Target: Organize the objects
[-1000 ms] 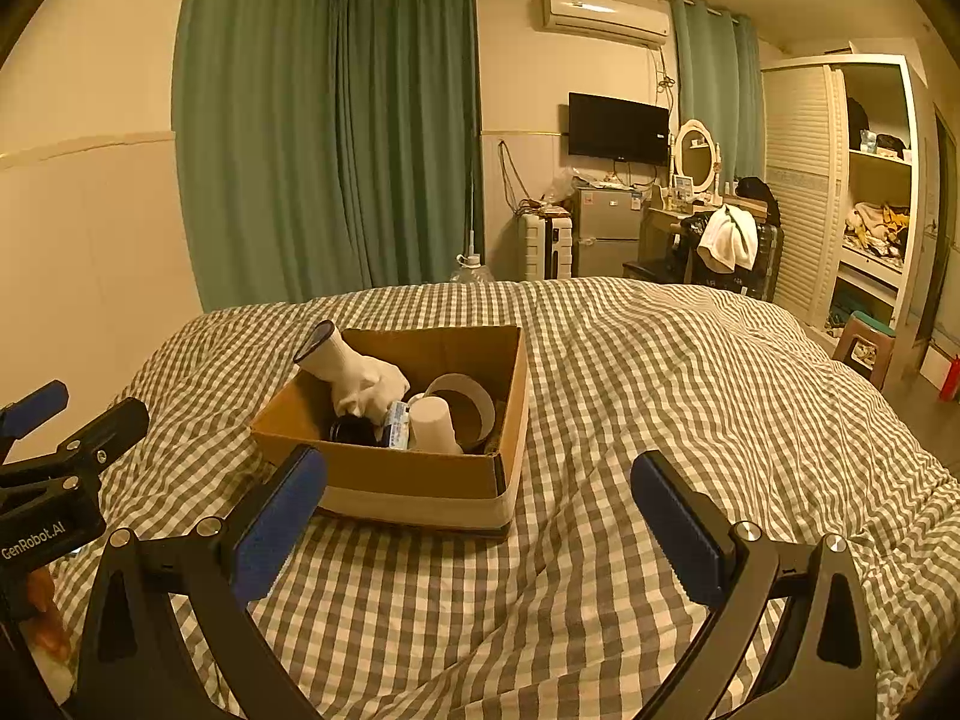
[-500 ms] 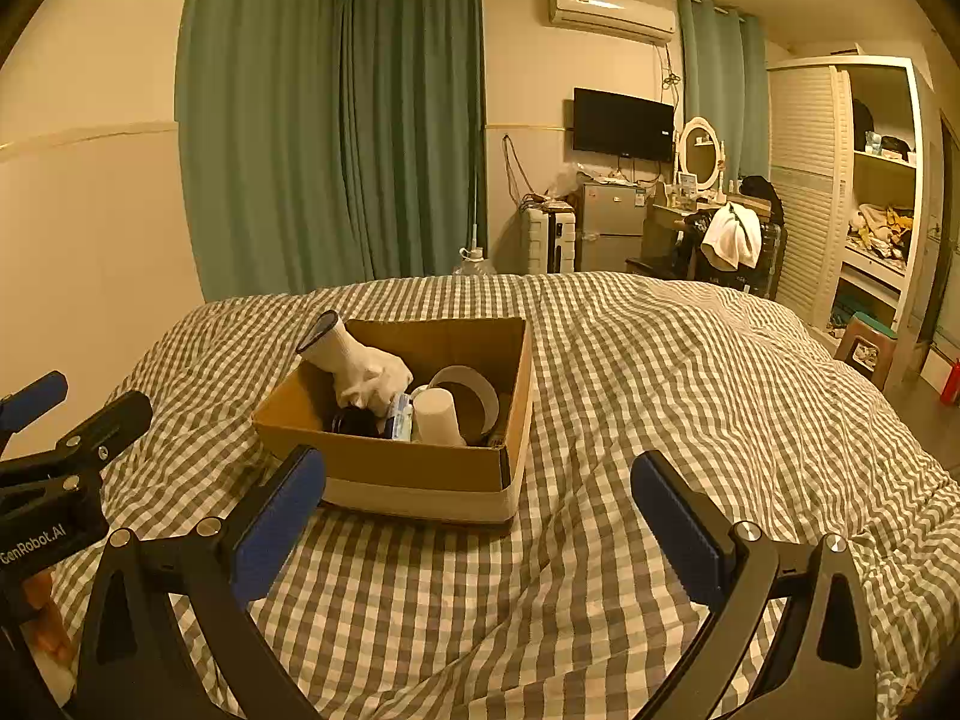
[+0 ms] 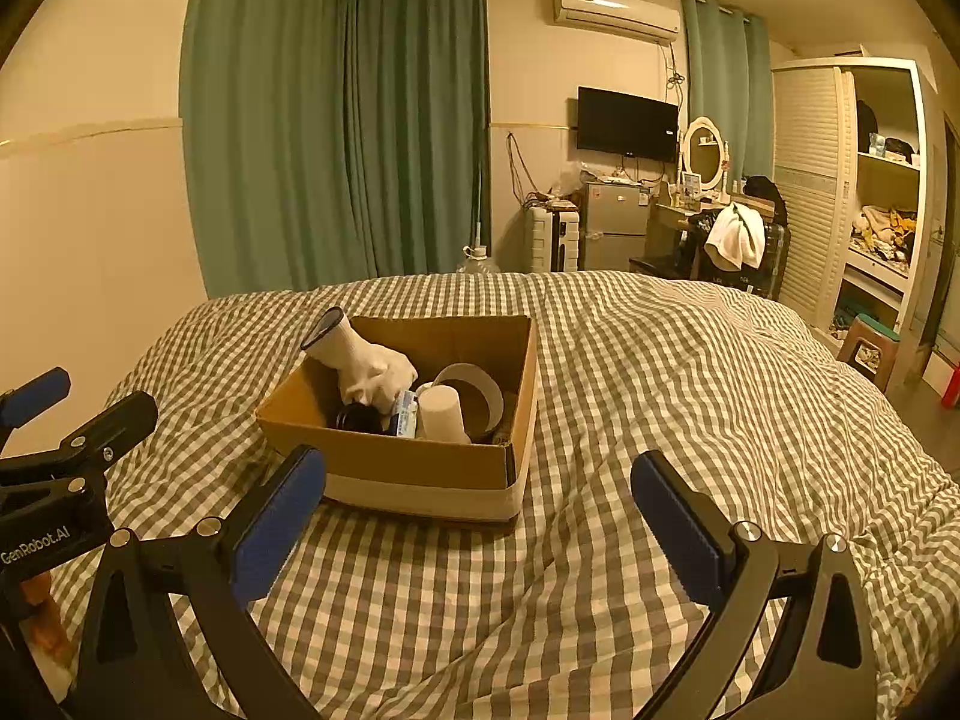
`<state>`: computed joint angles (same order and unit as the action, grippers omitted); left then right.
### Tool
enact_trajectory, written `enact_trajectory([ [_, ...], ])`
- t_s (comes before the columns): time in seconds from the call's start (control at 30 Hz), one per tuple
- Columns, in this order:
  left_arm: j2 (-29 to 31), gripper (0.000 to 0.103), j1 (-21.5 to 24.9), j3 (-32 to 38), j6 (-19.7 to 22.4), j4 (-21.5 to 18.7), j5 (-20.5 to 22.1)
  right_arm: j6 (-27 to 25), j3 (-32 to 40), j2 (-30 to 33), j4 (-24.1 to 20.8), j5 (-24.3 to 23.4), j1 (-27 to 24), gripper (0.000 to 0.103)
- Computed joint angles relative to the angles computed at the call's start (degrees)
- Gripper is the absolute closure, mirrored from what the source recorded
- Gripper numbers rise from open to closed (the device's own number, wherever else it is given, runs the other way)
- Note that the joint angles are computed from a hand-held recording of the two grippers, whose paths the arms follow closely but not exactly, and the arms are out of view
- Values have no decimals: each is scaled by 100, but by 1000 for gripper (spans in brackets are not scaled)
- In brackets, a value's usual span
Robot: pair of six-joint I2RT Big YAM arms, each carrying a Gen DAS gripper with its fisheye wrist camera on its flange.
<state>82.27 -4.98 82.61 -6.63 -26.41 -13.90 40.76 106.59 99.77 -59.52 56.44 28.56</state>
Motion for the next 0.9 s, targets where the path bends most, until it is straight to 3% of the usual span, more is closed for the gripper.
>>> enact_trajectory([
  [0.6,59,0,-13,42,11,-148,-172,9,10,11,-5,29,18,1],
  [0.9,29,0,-21,-67,119,14,-133,9,-36,-2,12,15,15,1],
])
